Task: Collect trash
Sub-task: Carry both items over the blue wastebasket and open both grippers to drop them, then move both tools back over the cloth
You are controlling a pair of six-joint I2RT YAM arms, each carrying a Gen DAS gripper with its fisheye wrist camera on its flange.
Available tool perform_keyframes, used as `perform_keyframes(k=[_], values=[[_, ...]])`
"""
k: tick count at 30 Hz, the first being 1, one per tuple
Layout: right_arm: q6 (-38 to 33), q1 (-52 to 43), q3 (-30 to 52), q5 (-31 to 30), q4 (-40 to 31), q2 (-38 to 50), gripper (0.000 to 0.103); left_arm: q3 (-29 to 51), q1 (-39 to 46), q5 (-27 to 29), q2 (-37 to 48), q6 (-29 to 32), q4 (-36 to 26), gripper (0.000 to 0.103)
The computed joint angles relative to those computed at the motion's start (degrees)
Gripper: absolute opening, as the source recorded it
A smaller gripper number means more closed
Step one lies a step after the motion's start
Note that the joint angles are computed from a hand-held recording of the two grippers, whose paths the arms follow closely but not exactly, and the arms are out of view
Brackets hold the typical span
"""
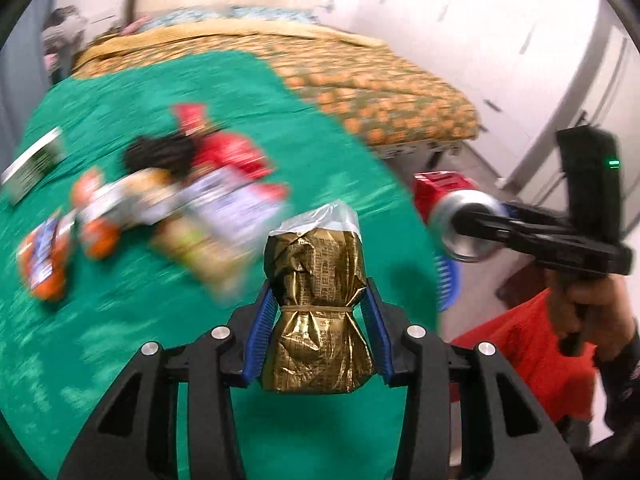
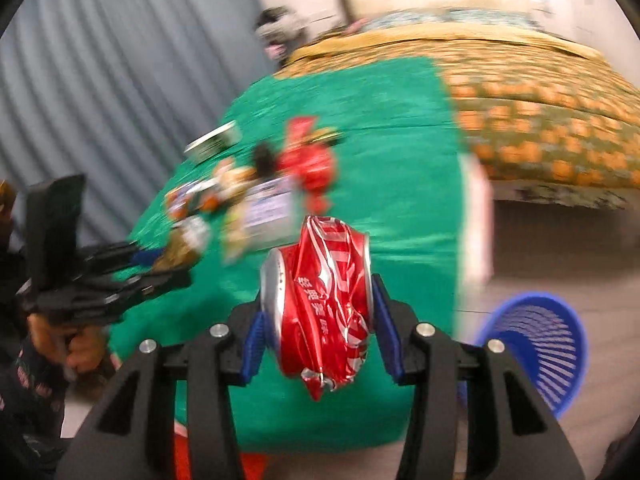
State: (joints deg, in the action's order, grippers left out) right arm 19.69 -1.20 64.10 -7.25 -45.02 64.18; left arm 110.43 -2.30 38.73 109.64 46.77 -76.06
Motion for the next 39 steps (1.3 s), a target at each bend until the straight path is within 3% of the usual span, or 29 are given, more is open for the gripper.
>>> perform_keyframes(k=[5, 10, 15, 23, 24, 25, 26, 28, 31, 34, 36, 39], values=[[-9.9, -21.5, -2.9, -6.2, -4.6, -4.0, 0.046, -7.1, -13.9, -1.4, -5.9, -9.6, 6.7, 0.042], [-19.8, -40.4, -5.4, -11.8, -4.0, 0.3, 0.046, -10.1, -29.6, -6.7, -4.9, -21.4, 14.6, 0.043], [-23.0, -51.4, -7.2, -16.2, -0.6, 7.6, 0.046, -7.5, -40.9, -11.2, 3.4, -31.7, 20.1, 0.043], [-24.9, -61.6, -7.4, -23.8, 4.2, 20.4, 0.048, -4.0, -47.4, -15.0, 14.8, -38.3, 26.6, 0.046], [-24.8, -62.1, -7.1, -24.3, 4.5, 22.1, 0.053, -3.5, -47.9, -15.4, 16.2, -38.9, 28.0, 0.058], [-24.9, -63.1, -7.0, -26.0, 4.7, 23.3, 0.075, -2.6, -48.2, -15.8, 17.6, -39.6, 28.8, 0.066], [-24.7, -63.9, -7.0, -27.0, 5.1, 24.0, 0.083, -2.8, -48.6, -16.7, 18.3, -40.7, 30.3, 0.075], [-24.3, -65.2, -6.7, -26.9, 5.5, 23.4, 0.084, -2.8, -48.2, -17.4, 18.4, -41.5, 31.2, 0.076], [-24.5, -66.0, -7.3, -25.7, 7.0, 20.2, 0.084, -8.7, -46.9, -15.5, 12.8, -42.5, 35.1, 0.077], [-24.0, -65.1, -8.6, -23.2, 8.6, 15.6, 0.085, -17.4, -45.6, -14.4, 3.7, -42.8, 41.2, 0.088], [-23.8, -62.9, -10.5, -19.4, 10.9, 10.3, 0.093, -24.5, -44.3, -14.4, -4.6, -42.4, 45.5, 0.096], [-23.5, -57.8, -13.8, -11.6, 14.2, 1.2, 0.093, -31.6, -41.8, -15.2, -13.9, -40.8, 48.4, 0.098]])
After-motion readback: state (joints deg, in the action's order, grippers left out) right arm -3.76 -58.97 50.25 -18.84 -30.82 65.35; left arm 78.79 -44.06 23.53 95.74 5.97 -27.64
